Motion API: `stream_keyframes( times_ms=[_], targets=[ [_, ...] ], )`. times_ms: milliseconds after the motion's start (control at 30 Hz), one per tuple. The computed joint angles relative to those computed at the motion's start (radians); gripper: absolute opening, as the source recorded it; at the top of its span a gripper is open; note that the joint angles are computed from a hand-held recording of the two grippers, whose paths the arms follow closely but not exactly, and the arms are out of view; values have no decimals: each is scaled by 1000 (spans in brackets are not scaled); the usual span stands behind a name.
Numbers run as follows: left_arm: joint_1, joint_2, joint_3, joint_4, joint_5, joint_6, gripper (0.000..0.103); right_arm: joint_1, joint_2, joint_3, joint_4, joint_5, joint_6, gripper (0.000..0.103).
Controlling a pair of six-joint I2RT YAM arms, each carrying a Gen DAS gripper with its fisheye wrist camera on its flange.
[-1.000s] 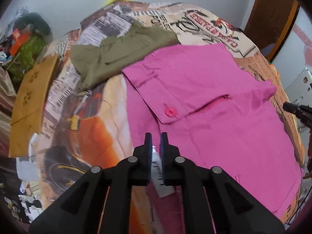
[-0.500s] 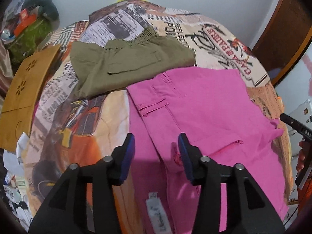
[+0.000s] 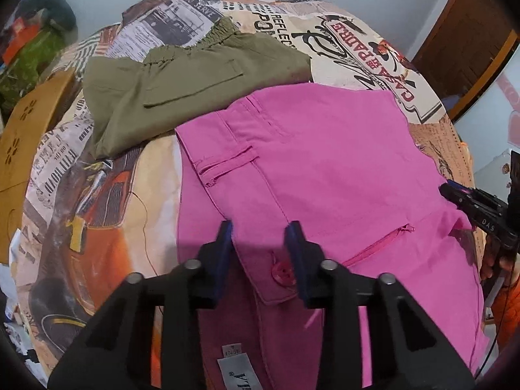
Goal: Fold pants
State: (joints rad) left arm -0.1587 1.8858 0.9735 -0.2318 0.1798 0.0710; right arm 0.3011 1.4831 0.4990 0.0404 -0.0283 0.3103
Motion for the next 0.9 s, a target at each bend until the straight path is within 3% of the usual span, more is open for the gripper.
stream_keyframes(
  times_ms=[33, 200, 267, 300, 367, 767, 867, 900],
  targets=[
    [0, -2, -1, 1, 4, 0, 19, 0, -6, -7, 2, -3, -3, 18],
    [3, -4, -1, 11, -9, -9, 7, 28, 10, 9, -19, 29, -34, 12],
    [-13, -9, -9, 31, -82, -24, 7, 53, 36, 29, -32, 66, -43, 12],
    [-42, -7, -9, 42, -188, -29, 7, 63, 42, 38, -43, 83, -54, 12],
    [-52, -2, -8, 52, -231, -29, 7, 72, 40, 44, -62, 94, -69, 10],
    [-41, 22, -5, 40, -228, 26, 7, 86, 10, 18, -85, 94, -27, 10],
    [-28, -25, -24, 18, -195, 32, 8, 64, -13, 25, -118, 64, -42, 18],
    [-23, -41, -28, 12, -189, 36, 8, 62, -20, 29, -135, 67, -40, 25]
  ],
)
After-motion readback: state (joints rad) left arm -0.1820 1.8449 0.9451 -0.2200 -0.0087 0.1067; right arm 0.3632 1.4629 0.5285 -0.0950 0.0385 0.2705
